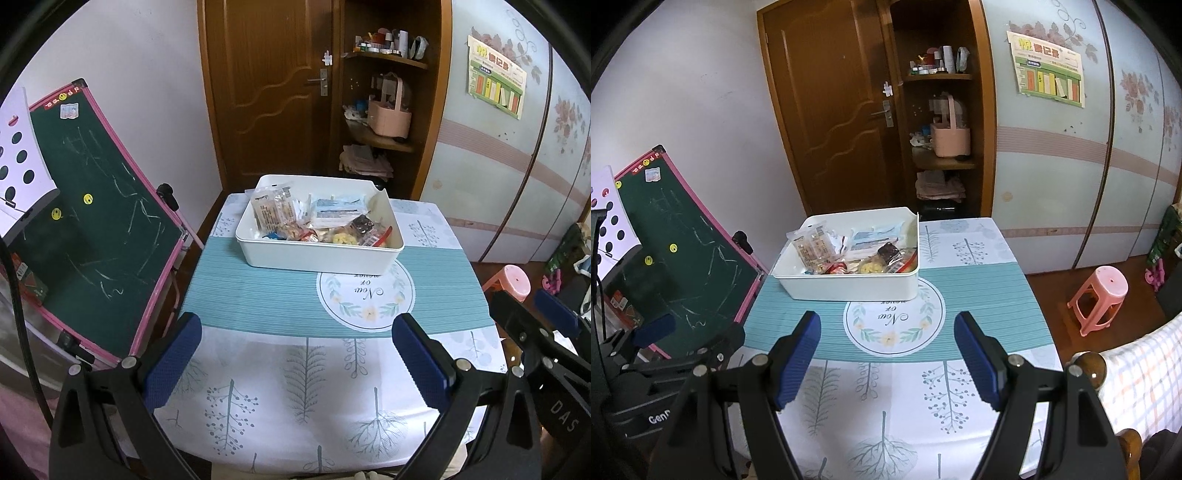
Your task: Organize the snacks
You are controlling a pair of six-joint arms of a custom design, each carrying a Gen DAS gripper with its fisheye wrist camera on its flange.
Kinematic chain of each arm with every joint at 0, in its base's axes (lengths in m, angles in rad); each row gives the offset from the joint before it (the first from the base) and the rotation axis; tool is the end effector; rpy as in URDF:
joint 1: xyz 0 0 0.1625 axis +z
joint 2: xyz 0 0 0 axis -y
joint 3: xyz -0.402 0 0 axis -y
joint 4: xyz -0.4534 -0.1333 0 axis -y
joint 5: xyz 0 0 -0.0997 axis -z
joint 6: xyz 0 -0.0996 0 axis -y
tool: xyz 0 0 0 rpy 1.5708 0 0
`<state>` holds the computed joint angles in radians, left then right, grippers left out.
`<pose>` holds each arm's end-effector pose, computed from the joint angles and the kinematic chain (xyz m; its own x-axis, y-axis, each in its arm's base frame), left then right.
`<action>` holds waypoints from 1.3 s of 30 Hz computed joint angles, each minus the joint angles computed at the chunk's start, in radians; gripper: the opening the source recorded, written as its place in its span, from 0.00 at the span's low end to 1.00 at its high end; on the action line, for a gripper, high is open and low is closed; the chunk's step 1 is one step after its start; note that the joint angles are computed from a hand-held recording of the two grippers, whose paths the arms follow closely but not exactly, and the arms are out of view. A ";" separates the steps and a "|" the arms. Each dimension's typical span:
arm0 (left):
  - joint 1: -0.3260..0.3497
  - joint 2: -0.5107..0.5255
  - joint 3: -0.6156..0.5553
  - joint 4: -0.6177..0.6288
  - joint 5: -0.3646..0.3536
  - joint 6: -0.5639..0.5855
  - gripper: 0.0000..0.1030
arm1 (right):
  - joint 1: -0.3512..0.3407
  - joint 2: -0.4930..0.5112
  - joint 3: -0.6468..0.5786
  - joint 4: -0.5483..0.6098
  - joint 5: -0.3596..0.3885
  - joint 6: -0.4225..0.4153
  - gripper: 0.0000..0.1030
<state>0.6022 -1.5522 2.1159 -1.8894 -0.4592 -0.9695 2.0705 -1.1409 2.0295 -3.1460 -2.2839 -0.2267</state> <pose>-0.2668 -0.4535 0.2552 -0.6999 -0.1768 -0.6920 0.3930 0.7137 -0.5798 0.3369 -0.4749 0.1809 -0.7572 -0.1510 0.6355 -0.5550 0.6618 -0.5040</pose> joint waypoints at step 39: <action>0.002 -0.007 -0.002 0.019 -0.010 -0.005 1.00 | -0.001 0.000 0.003 0.017 0.009 0.011 0.73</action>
